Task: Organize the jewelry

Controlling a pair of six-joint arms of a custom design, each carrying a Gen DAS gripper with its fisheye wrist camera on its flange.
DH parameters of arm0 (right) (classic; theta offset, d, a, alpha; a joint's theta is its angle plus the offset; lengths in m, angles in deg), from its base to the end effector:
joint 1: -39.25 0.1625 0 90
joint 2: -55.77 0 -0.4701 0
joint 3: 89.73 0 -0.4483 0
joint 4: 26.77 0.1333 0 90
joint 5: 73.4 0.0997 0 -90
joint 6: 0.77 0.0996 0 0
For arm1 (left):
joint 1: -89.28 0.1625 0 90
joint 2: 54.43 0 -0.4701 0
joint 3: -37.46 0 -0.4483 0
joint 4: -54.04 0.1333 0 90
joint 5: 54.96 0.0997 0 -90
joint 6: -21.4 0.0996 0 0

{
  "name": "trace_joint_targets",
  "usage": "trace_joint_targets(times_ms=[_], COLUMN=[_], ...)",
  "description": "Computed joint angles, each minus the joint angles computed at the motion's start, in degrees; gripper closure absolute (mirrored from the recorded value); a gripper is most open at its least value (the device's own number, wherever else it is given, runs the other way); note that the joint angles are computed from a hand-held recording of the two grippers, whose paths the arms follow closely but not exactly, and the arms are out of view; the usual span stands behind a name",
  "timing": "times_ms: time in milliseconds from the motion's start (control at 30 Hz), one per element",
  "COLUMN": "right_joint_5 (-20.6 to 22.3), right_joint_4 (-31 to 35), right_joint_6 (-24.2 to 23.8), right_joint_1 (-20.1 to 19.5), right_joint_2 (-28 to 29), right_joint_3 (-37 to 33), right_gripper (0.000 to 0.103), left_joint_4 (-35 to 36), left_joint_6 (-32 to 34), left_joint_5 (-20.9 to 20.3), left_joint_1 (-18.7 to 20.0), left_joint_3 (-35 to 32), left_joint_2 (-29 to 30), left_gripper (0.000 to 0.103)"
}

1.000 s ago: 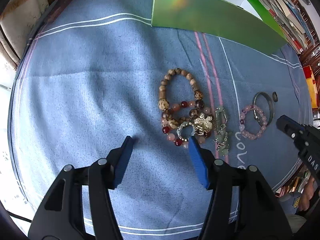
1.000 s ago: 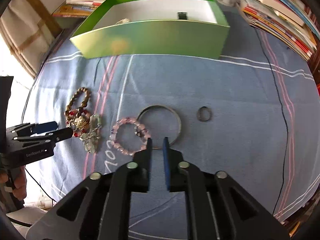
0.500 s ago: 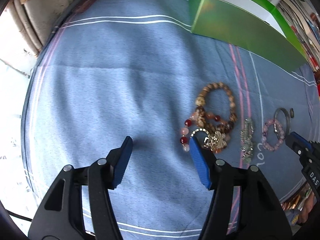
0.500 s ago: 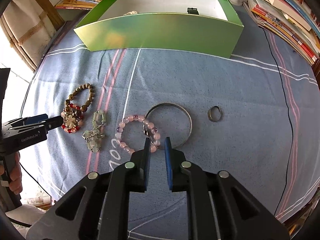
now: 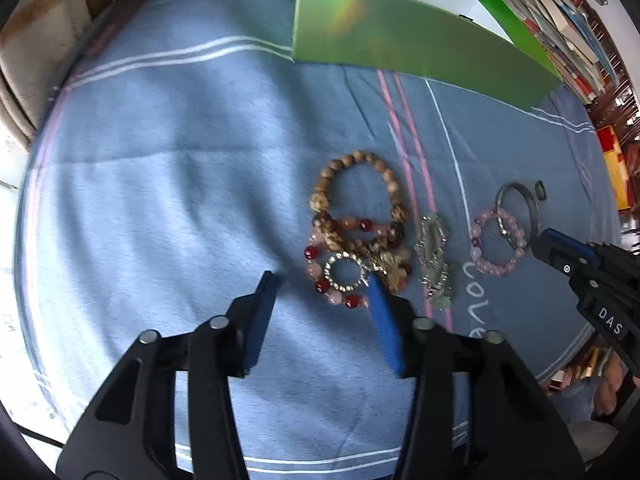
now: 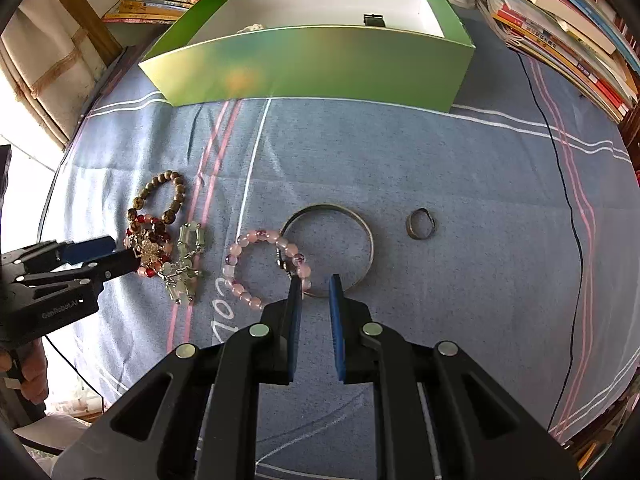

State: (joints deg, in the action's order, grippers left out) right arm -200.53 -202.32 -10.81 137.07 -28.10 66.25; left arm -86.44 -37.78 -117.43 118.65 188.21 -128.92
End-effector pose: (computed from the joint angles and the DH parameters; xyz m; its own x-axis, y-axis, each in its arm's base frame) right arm 0.1138 -0.2906 0.1492 -0.7735 -0.1379 0.6186 -0.2713 0.9541 -0.1265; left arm -0.1592 -0.2954 0.0571 -0.8070 0.0672 -0.5867 0.1790 0.9746 -0.1346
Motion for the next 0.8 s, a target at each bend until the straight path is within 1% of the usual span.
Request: trace_joint_targets(times_ms=[67, 100, 200, 267, 367, 433, 500, 533, 567, 600, 667, 700, 767, 800], right_joint_5=[-0.1, -0.1, -0.2, -0.3, -0.2, -0.4, -0.6, -0.7, -0.8, -0.8, -0.9, -0.9, -0.7, -0.7], right_joint_4=[-0.2, -0.3, -0.5, -0.6, -0.4, -0.4, -0.4, -0.5, -0.6, -0.7, -0.8, -0.7, -0.5, -0.5], right_joint_6=[0.2, 0.3, 0.8, 0.9, 0.7, 0.6, 0.6, 0.6, 0.6, 0.7, 0.8, 0.9, 0.9, 0.9], right_joint_1=[-0.1, -0.1, 0.0, 0.1, 0.1, 0.0, 0.0, -0.1, -0.3, -0.5, -1.0, -1.3, -1.7, -1.8], right_joint_2=[-0.1, -0.1, 0.3, 0.6, 0.6, 0.6, 0.5, 0.3, 0.1, -0.2, -0.6, -0.9, -1.3, -1.3], right_joint_3=[0.1, 0.1, 0.1, 0.1, -0.1, -0.1, 0.0, 0.0, 0.1, 0.1, 0.3, 0.3, 0.2, 0.2], right_gripper=[0.089, 0.089, 0.089, 0.089, 0.089, 0.089, 0.089, 0.088, 0.088, 0.088, 0.088, 0.088, 0.088, 0.088], left_joint_4=[-2.1, -2.3, -3.3, -3.6, -7.3, -7.8, -8.4, -9.1, -9.6, -9.7, -10.6, -11.4, -13.5, -13.9], left_joint_6=[-0.4, -0.7, -0.8, 0.1, 2.7, 4.0, 6.9, 7.9, 8.5, 8.5, 8.5, 8.4, 8.5, 8.5], left_joint_5=[0.0, 0.2, 0.8, 0.9, -0.4, -1.4, -2.3, -2.6, -2.9, -2.7, -1.9, -2.0, -2.4, -2.4], left_joint_1=[-0.4, -0.4, -1.4, -2.4, -3.6, -4.3, -3.7, -3.4, -3.4, -3.4, -3.0, -2.7, -2.0, -1.8], left_joint_3=[0.6, 0.9, 1.1, 0.9, 0.8, -0.2, -1.4, -1.7, -2.1, -2.5, -2.7, -2.6, -2.0, -1.5], left_joint_2=[0.7, 0.1, 0.0, 0.1, 2.0, 4.2, 6.2, 7.2, 8.2, 9.1, 10.1, 10.1, 9.8, 9.0], left_gripper=[0.067, 0.067, 0.062, 0.055, 0.053, 0.053, 0.053, 0.054, 0.062, 0.066, 0.082, 0.086, 0.087, 0.09])
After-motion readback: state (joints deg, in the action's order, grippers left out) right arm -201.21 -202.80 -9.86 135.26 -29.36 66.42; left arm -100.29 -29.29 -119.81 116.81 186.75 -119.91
